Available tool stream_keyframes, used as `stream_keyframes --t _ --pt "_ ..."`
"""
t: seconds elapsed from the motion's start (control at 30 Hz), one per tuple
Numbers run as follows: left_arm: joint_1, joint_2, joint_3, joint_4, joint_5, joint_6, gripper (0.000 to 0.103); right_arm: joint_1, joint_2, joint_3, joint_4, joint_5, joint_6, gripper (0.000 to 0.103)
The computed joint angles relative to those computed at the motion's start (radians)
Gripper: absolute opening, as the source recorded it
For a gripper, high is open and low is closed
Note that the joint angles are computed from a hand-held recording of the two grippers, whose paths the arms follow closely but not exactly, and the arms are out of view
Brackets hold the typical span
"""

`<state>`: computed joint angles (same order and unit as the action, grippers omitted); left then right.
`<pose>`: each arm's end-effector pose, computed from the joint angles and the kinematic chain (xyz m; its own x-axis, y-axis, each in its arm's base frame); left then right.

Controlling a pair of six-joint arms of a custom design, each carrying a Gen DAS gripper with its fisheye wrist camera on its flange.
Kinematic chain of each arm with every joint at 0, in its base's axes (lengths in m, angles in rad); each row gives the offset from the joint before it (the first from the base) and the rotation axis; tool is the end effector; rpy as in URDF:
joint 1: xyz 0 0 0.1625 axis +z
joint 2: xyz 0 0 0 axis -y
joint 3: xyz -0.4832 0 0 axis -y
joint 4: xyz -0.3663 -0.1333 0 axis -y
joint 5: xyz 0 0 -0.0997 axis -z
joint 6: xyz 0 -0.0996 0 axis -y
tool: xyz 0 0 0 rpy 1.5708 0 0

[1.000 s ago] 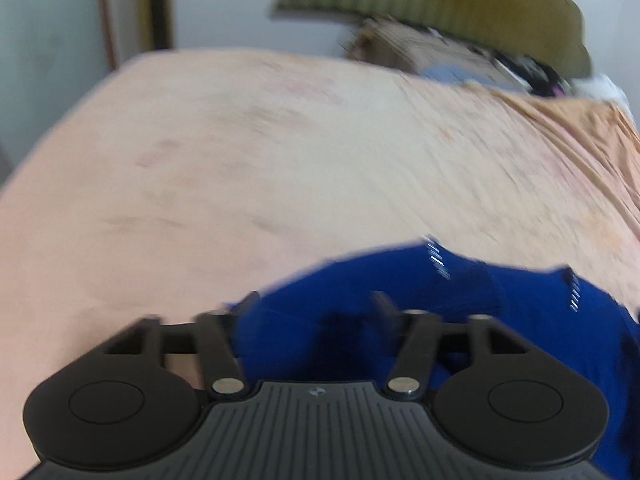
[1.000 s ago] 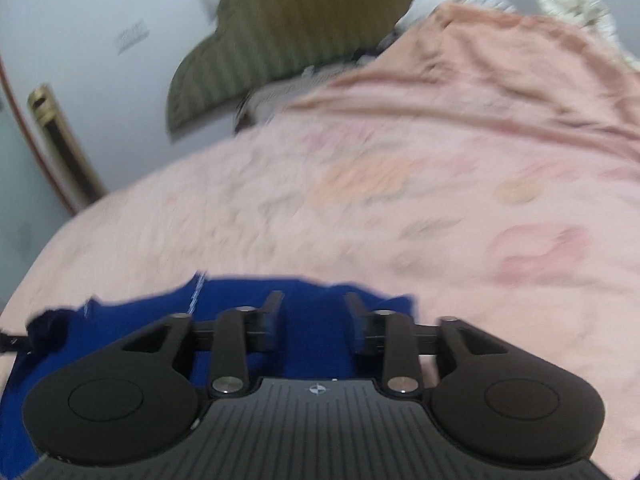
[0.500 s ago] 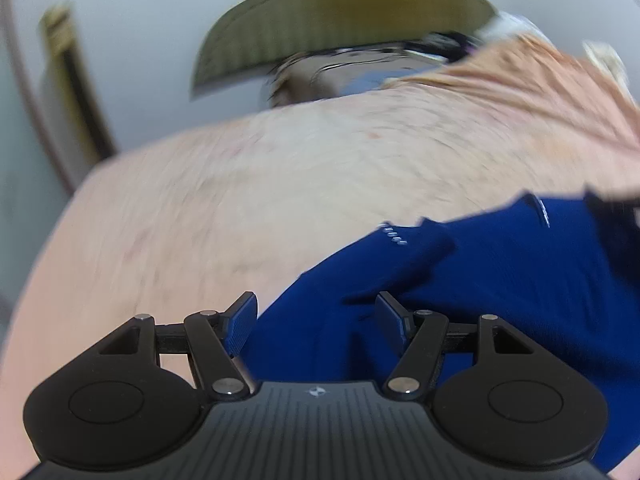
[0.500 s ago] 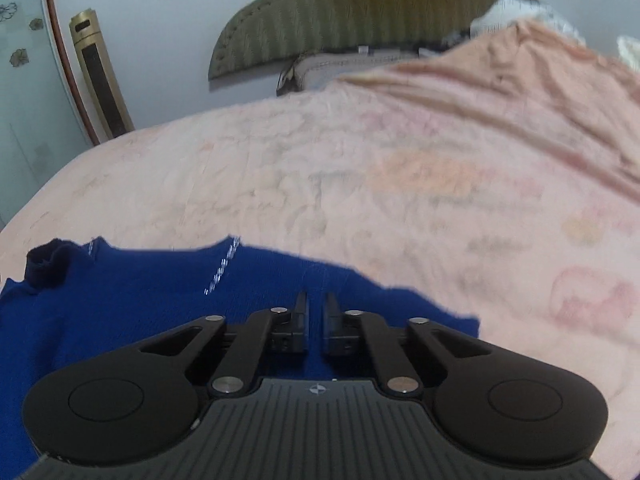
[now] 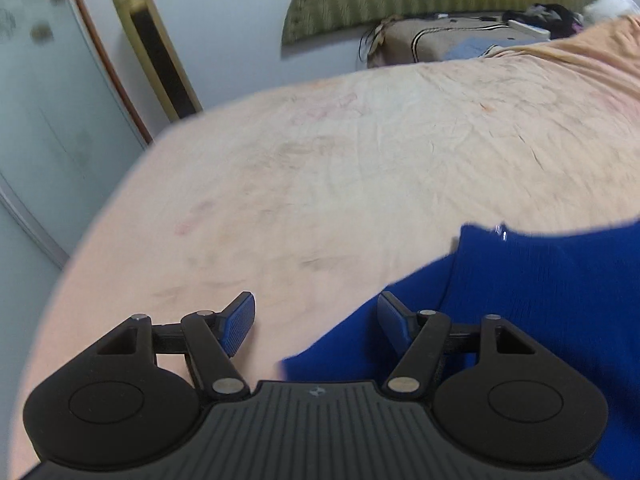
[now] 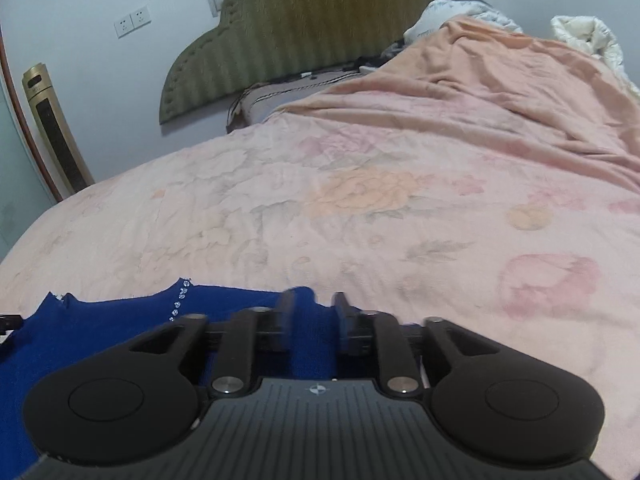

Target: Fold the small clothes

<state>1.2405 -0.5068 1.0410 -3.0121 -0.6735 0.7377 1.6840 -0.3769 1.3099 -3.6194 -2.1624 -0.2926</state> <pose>-0.0753 -0.8707 0.2508 -0.4500 0.1106 -0.8861 0.6790 0.6869 -0.2591 0.1660 -0.7717 0.0993 -0.8295 0.2608 0.4938 -0.3018 0.5348 -0.7893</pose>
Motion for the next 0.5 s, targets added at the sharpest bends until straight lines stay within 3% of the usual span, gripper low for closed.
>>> stream_keyframes --t 0.03,0.1,0.27,0.37,0.5 --pt "-0.004 -0.024 0.056 -0.080 -0.011 0.063 0.068 0.005 -0.011 0.029 -0.037 0.004 -0.018 0.049" --pt "-0.006 -0.102 0.175 -0.120 -0.065 0.085 0.068 0.015 -0.035 0.092 -0.104 0.013 -0.053 0.050" --pt "0.025 -0.314 0.401 0.097 -0.264 -0.149 0.069 0.033 -0.129 0.313 -0.230 0.071 -0.024 0.060" --pt "0.048 -0.382 0.491 0.130 -0.342 -0.190 0.069 0.042 -0.161 0.432 -0.274 0.069 0.031 0.060" --pt "0.070 -0.441 0.577 0.132 -0.411 -0.180 0.067 0.069 -0.166 0.539 -0.286 0.038 0.034 0.060"
